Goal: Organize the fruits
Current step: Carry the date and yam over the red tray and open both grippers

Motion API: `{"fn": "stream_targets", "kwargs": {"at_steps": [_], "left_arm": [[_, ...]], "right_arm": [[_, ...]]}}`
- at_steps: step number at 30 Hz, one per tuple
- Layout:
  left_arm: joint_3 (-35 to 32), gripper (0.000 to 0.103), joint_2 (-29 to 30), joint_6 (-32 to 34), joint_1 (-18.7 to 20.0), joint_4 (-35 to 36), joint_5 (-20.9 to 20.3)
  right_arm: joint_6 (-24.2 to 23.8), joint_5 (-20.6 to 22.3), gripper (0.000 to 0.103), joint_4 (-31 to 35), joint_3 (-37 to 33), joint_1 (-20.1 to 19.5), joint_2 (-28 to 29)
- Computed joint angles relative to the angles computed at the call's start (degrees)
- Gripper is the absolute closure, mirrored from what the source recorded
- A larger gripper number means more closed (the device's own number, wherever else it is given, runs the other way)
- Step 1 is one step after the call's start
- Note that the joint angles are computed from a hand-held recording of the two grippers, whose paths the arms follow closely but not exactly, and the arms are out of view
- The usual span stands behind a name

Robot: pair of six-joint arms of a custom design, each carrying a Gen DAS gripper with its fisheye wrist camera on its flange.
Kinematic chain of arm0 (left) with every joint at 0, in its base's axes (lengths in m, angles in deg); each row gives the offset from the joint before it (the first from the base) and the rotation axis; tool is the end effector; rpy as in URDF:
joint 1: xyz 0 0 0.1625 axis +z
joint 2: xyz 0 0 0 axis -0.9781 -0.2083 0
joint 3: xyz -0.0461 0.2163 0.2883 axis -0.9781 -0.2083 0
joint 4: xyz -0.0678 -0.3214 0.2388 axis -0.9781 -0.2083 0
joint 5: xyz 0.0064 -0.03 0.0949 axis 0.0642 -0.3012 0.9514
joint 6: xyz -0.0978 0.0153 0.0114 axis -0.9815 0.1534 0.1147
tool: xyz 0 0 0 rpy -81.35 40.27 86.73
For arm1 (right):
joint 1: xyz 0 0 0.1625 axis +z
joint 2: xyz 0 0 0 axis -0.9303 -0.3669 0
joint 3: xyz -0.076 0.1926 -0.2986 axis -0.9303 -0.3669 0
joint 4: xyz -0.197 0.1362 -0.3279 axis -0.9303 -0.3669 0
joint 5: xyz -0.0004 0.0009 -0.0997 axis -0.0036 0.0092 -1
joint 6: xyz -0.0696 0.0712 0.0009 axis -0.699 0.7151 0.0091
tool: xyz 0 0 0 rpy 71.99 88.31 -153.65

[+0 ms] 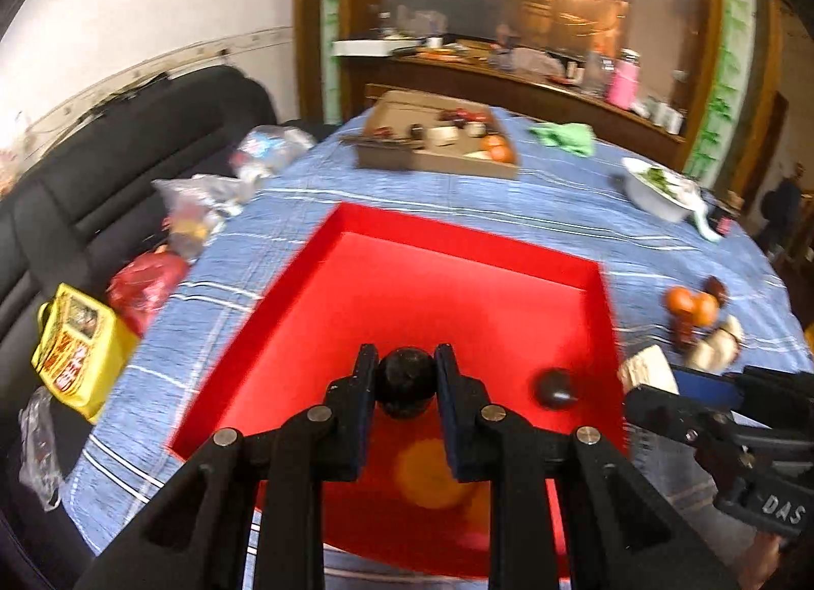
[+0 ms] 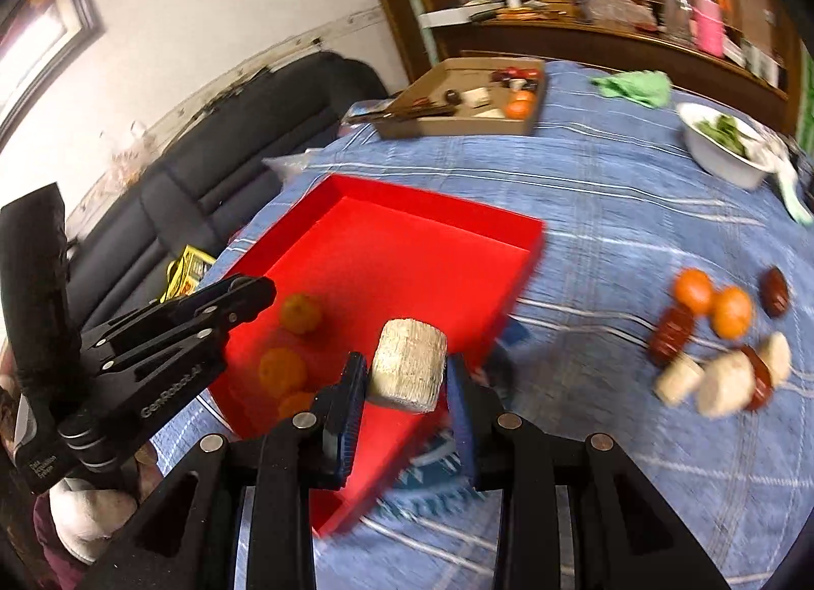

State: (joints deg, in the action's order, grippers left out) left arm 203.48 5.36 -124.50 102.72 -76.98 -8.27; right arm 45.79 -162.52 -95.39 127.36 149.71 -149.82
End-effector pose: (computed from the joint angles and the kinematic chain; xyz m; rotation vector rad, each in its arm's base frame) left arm -0.3311 -0.3942 -0.0113 0.2296 2.1885 -0.9642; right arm 0.0594 -0.4292 0.2580 0.7744 -2.6778 0.5803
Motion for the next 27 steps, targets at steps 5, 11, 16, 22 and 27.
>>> {"fn": "stream_targets", "kwargs": {"at_steps": [5, 11, 16, 22, 27], "left_arm": [[0.4, 0.081, -1.7, -5.8, 2.2, 6.3, 1.0], [-0.3, 0.081, -1.7, -10.9, 3.3, 11.8, 2.3], [0.2, 0.058, -2.6, -15.3, 3.0, 14.8, 3.4], [-0.4, 0.044, -4.0, -24.8, 1.0, 25.4, 5.5], [-1.1, 0.037, -4.3, -29.9, -0.7, 31.1, 6.0]], "right_arm": [[1.1, -3.3, 0.068, -3.3, -2.3, 3.4, 7.2], [2.2, -7.9, 0.068, -6.8, -5.4, 5.8, 15.5], [1.5, -9.5, 0.067, -8.8, -5.9, 6.6, 18.3], [1.1, -9.3, 0.06, -10.7, -5.2, 7.1, 18.0], [-0.4, -8.7, 0.06, -12.8, -1.9, 6.7, 13.9]]}}
